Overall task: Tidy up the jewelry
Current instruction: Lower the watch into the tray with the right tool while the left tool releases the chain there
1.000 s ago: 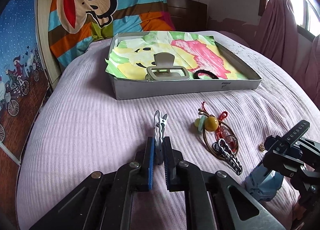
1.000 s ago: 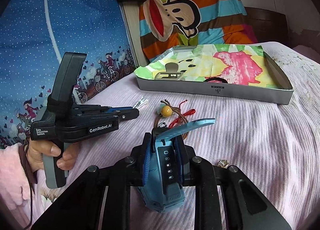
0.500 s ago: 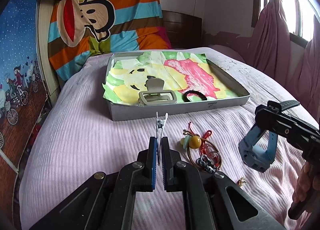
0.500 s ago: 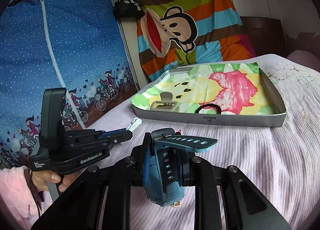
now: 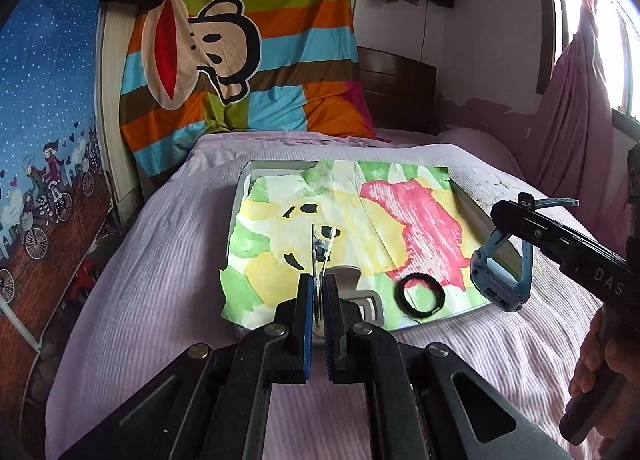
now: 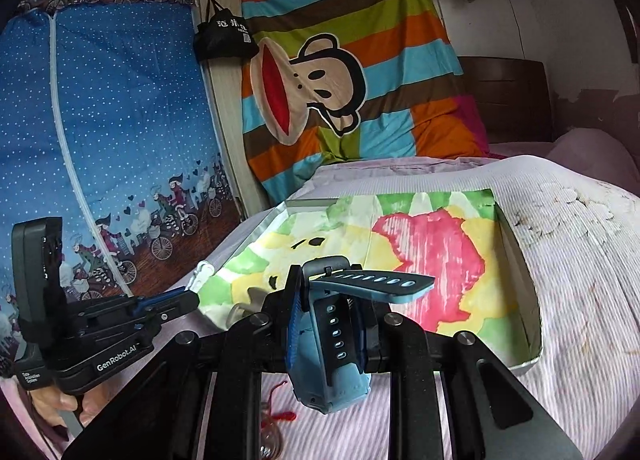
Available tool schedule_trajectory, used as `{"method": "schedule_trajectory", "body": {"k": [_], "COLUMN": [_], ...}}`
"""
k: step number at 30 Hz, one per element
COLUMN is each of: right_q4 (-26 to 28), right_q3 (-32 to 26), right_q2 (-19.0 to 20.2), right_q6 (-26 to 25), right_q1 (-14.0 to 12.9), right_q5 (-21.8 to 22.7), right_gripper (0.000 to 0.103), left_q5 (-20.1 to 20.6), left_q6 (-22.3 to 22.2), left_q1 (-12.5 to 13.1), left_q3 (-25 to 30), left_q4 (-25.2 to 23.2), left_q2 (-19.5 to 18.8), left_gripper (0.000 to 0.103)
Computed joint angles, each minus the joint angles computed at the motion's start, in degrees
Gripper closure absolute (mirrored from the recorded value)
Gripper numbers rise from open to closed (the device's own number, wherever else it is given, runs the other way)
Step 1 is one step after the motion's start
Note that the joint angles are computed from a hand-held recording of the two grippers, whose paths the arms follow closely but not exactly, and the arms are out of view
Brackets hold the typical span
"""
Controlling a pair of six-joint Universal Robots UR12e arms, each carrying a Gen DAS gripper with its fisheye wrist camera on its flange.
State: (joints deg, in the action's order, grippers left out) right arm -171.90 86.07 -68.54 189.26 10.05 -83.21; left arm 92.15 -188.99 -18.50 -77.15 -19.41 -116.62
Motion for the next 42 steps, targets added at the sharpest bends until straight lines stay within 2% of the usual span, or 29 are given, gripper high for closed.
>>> {"method": "schedule_trajectory", "body": {"k": [10, 17, 20, 26, 29, 31, 33, 36, 40, 42], "right_q4": [3.3, 3.9, 4.1, 3.6, 3.6, 3.3, 2.7, 1.6, -0.3, -1.5], "right_q3": [-5.4, -5.4, -5.1, -4.1, -3.7, -3.3, -2.8, -2.1, -1.0, -0.4], "right_q2": [4.7, 5.7, 5.8, 5.5, 5.2, 4.9, 4.6, 4.1, 3.3, 2.8], "right_q6": [3.6, 3.8, 3.6, 3.7, 3.4, 3.6, 3.6, 3.3, 3.5, 3.4], "right_q1": [0.0, 0.1, 0.2, 0.1, -0.2, -0.5, -0.5, -0.6, -0.7, -0.8], "right_q5": [-2.5, -3.0, -2.8, -2.5, -2.1, -1.3, -1.3, -1.2, -1.1, -1.2], "right_gripper": [0.083, 0.083, 0.082, 0.079, 0.076, 0.071, 0.063, 0.061, 0.052, 0.047], "left_q5": [1.8, 3.5, 3.2, 1.8, 1.3, 1.9, 1.7, 2.3, 3.0, 2.9], "left_q6": [0.0, 0.9, 0.7, 0.0, -0.4, -0.3, 0.1, 0.0, -1.4, -2.3], "left_q1": [0.1, -0.2, -0.2, 0.1, 0.1, 0.0, 0.0, -0.1, -0.2, -0.2], "left_q3": [3.7, 4.3, 4.4, 3.4, 2.7, 1.7, 0.6, -0.1, -1.4, -2.4], "left_q4": [-4.6, -7.6, -9.3, -9.1, -7.7, -5.4, -3.1, -2.0, 0.6, 2.5], "left_q2": [-2.8, -3.4, -3.4, -2.8, -2.4, -2.0, -1.5, -1.0, -0.3, 0.2], "left_gripper": [0.098, 0.098, 0.097, 0.095, 0.078, 0.052, 0.048, 0.046, 0.032, 0.028]}}
